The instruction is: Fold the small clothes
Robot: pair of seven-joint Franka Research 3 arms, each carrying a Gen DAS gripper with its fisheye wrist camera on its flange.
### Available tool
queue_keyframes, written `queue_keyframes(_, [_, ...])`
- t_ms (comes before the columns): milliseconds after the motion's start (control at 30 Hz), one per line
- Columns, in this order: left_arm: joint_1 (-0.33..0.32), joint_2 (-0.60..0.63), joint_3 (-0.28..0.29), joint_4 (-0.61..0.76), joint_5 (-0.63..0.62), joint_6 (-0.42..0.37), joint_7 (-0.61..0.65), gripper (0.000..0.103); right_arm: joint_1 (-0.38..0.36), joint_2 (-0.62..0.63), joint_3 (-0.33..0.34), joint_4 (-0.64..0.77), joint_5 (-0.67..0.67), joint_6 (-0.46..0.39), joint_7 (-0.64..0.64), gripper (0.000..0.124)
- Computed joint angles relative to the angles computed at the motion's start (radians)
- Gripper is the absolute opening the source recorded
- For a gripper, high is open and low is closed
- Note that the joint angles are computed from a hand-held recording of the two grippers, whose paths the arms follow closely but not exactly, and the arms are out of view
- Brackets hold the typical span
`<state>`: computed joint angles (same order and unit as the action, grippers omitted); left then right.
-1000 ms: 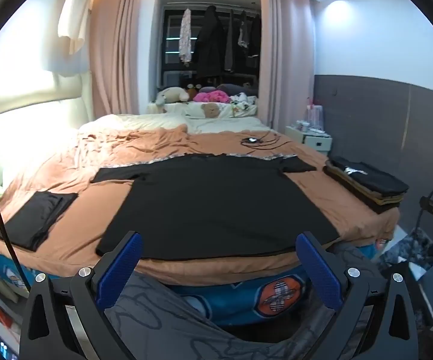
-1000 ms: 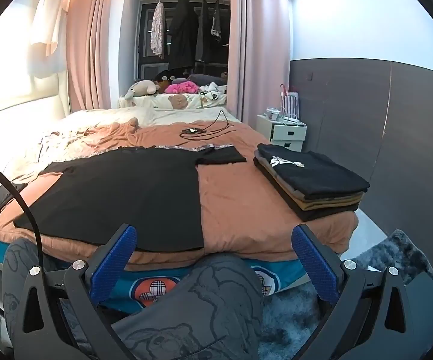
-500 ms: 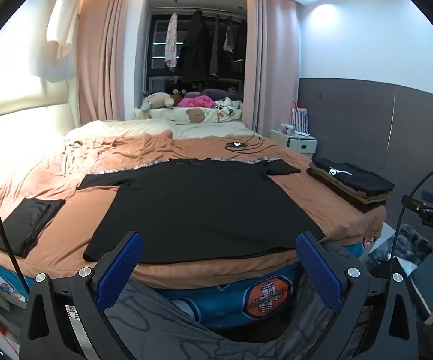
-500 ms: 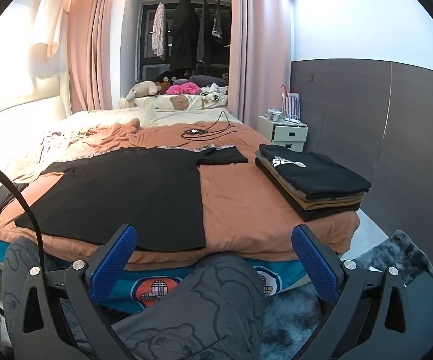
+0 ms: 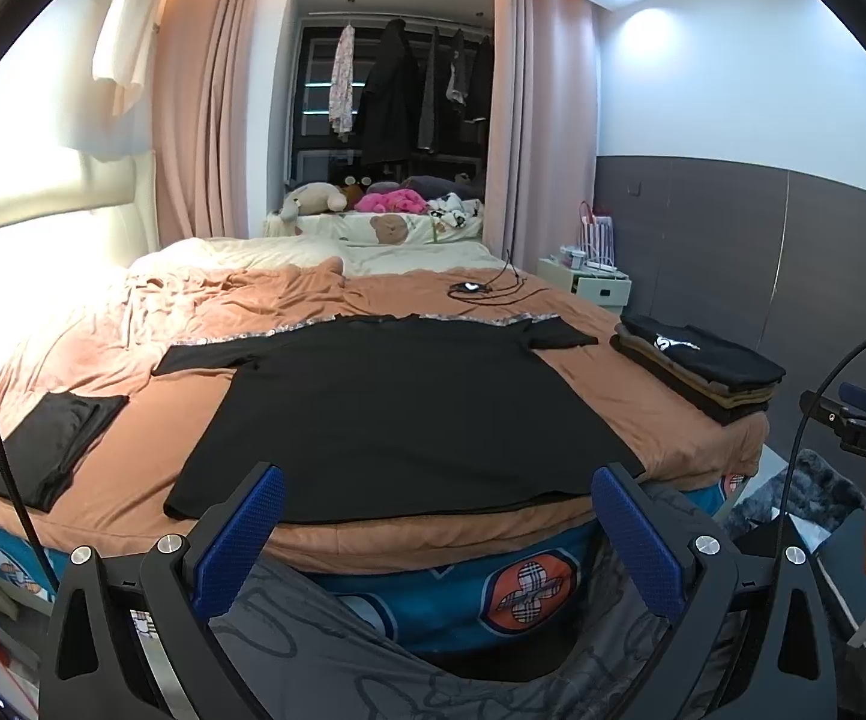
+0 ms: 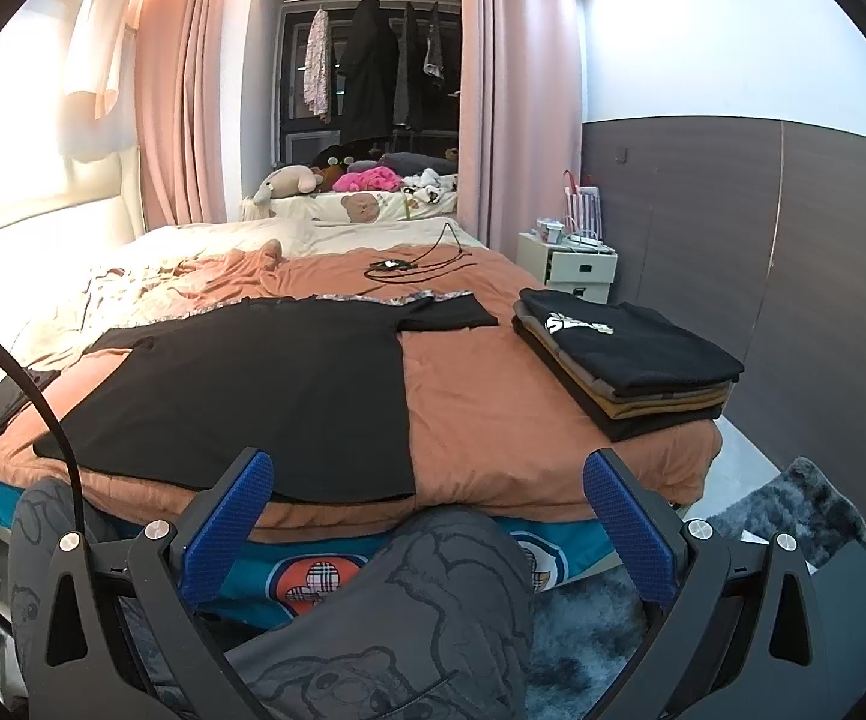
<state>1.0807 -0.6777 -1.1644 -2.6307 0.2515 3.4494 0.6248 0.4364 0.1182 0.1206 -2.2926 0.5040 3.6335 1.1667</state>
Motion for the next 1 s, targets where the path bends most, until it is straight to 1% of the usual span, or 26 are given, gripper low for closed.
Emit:
queue_keyframes(133, [-0.004,-0.002,0.004,-0.002,0.000,-0.004,-0.002,0.103,-0.012,-0.001,0.003,-0.006,-0.030,-0.008,0.035,0.103])
queue_keyframes(233, [-0.007,0.001,0.006,-0.006,-0.002,0.004,-0.003,0.103,-0.008,-0.006,0.002,-0.012,-0.029,-0.009,0.036,0.103])
queue_keyframes(333, [-0.015,0.008,0.010,-0.005,-0.002,-0.005,-0.001,0.103,-0.005,-0.010,0.000,-0.015,-0.021,-0.008,0.026,0.103])
queue_keyframes(500, [-0.032,-0.011,0.018,-0.012,-0.004,-0.023,-0.012,0.103,-0.024,-0.013,0.004,-0.019,-0.070,-0.029,0.079,0.103])
queue_keyframes(633, [-0.040,-0.017,0.027,-0.017,0.003,-0.027,-0.031,0.103,-0.018,-0.018,0.002,-0.021,-0.065,-0.035,0.074,0.103])
queue_keyframes(800, [-0.044,-0.029,0.035,-0.018,0.008,-0.036,-0.043,0.103,-0.017,-0.020,0.002,-0.025,-0.064,-0.024,0.074,0.103])
queue_keyframes(1000, [-0.046,-0.030,0.038,-0.025,0.012,-0.026,-0.055,0.103,-0.017,-0.015,0.002,-0.027,-0.066,-0.010,0.078,0.103])
